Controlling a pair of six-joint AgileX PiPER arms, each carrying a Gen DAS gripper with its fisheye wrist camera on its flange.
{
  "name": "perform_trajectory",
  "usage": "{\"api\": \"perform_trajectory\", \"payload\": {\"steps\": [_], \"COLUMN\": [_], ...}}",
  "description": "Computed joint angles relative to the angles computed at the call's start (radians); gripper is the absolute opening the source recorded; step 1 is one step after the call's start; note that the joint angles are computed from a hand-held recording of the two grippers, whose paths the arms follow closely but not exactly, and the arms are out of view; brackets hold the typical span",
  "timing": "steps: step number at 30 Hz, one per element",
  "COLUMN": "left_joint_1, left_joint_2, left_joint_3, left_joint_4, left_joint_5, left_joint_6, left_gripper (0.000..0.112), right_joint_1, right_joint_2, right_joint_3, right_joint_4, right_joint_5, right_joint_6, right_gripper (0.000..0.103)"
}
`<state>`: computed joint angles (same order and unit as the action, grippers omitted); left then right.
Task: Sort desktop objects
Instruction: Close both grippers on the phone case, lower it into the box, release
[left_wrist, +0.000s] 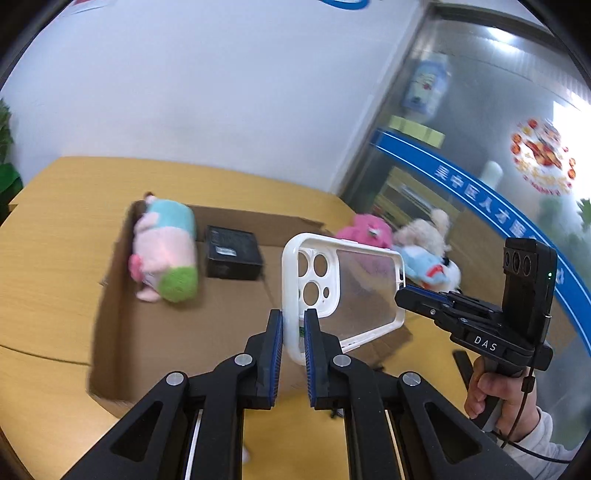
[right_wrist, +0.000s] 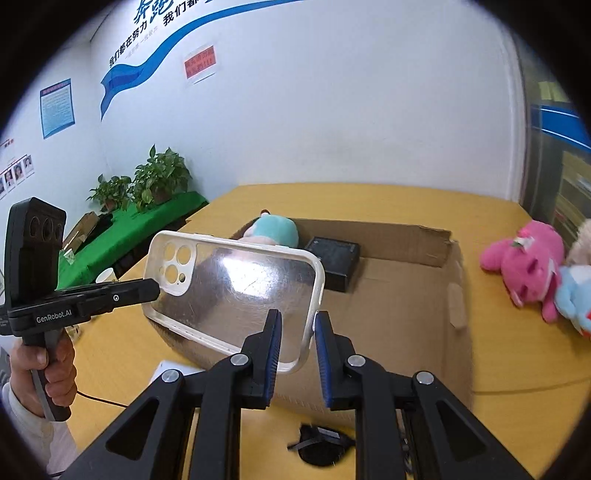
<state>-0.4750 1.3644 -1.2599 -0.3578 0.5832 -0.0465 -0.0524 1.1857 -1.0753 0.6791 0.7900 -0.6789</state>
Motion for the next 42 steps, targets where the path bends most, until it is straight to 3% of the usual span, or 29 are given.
{"api": "perform_trajectory", "payload": {"steps": [7, 10, 15, 24, 29, 32, 34, 36, 39, 42], "left_joint_1": [0.189, 0.256, 0.264, 0.154, 0.102, 0.078, 0.07, 0.063, 0.029, -0.03], "left_joint_2": [0.147, 0.257, 0.383, 0.501, 0.537, 0.537, 0.52, 0.471, 0.354, 0.206], "left_joint_3": [-0.117, -0.185, -0.266, -0.425, -0.481, -0.469, -0.445, -0.391, -0.278, -0.168], "left_joint_4": [-0.052, -0.071, 0.039, 0.344, 0.454, 0.508, 0.52, 0.519, 0.564, 0.666], "left_joint_5": [0.111, 0.199, 0.285, 0.488, 0.581, 0.592, 0.58, 0.542, 0.451, 0.349], "left_joint_6": [0.117, 0.144, 0.073, -0.088, -0.102, -0.128, -0.142, -0.16, -0.218, -0.368], "left_gripper": [0.008, 0.008, 0.008, 0.011, 0.014, 0.016, 0.024, 0.036, 0.053, 0.071], "right_joint_1": [0.161, 0.187, 0.229, 0.298, 0.33, 0.343, 0.351, 0.356, 0.367, 0.398], "right_joint_2": [0.332, 0.501, 0.669, 0.796, 0.807, 0.804, 0.785, 0.732, 0.573, 0.39], "right_joint_3": [-0.236, -0.334, -0.42, -0.581, -0.602, -0.599, -0.584, -0.531, -0.38, -0.216], "right_joint_4": [-0.048, -0.037, -0.081, -0.25, -0.294, -0.297, -0.29, -0.291, -0.282, -0.39], "right_joint_5": [-0.024, 0.023, 0.08, 0.25, 0.289, 0.294, 0.271, 0.208, 0.058, -0.111], "right_joint_6": [0.099, 0.138, 0.224, 0.423, 0.466, 0.478, 0.476, 0.456, 0.402, 0.441], "right_gripper": [0.018, 0.018, 0.018, 0.018, 0.024, 0.032, 0.058, 0.073, 0.073, 0.08]}}
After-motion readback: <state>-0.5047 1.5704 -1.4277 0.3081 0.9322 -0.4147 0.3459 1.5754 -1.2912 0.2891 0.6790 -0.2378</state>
